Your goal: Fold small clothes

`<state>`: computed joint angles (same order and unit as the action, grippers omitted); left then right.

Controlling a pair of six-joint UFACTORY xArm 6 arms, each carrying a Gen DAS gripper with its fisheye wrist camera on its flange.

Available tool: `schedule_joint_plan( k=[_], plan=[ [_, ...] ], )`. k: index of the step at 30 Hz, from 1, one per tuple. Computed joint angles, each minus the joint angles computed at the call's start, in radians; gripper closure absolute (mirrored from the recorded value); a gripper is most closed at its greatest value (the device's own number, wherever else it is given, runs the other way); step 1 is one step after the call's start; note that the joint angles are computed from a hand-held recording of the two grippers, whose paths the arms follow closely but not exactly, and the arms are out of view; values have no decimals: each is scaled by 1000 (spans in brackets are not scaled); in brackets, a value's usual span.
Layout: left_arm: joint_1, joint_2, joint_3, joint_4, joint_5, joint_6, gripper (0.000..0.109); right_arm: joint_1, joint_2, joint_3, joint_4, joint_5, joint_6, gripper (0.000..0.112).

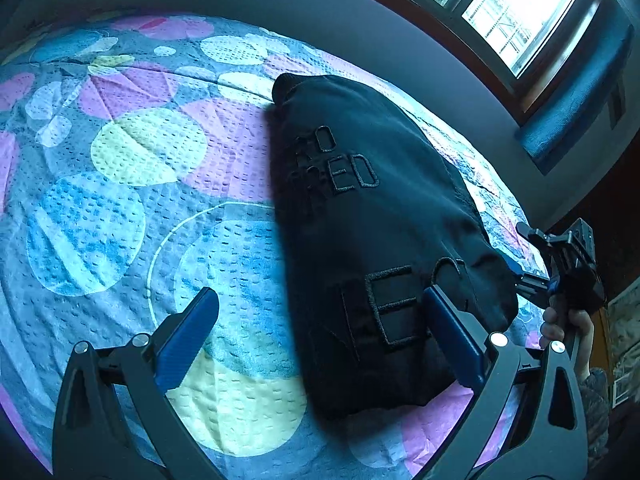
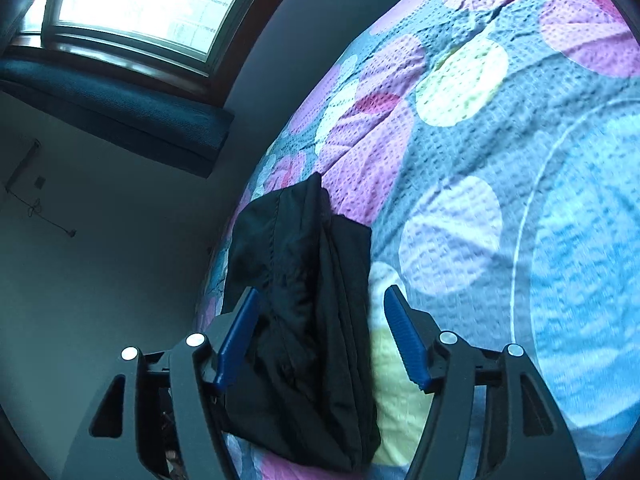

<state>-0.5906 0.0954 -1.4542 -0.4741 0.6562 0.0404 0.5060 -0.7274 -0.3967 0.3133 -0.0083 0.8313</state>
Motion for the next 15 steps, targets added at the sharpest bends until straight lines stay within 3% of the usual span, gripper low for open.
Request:
schedule_joint_plan(
  k=[5,8,15],
  plan=[
    [5,-33,23,-74,18,49,7,20,-60,47,-183,48,186,46],
    [23,-35,19,-177,76,115,7,33,-52,37,-269,94,256,46],
    [51,29,-30,-360,246,198,7,62,-4,27,-274,81,259,41]
  ],
)
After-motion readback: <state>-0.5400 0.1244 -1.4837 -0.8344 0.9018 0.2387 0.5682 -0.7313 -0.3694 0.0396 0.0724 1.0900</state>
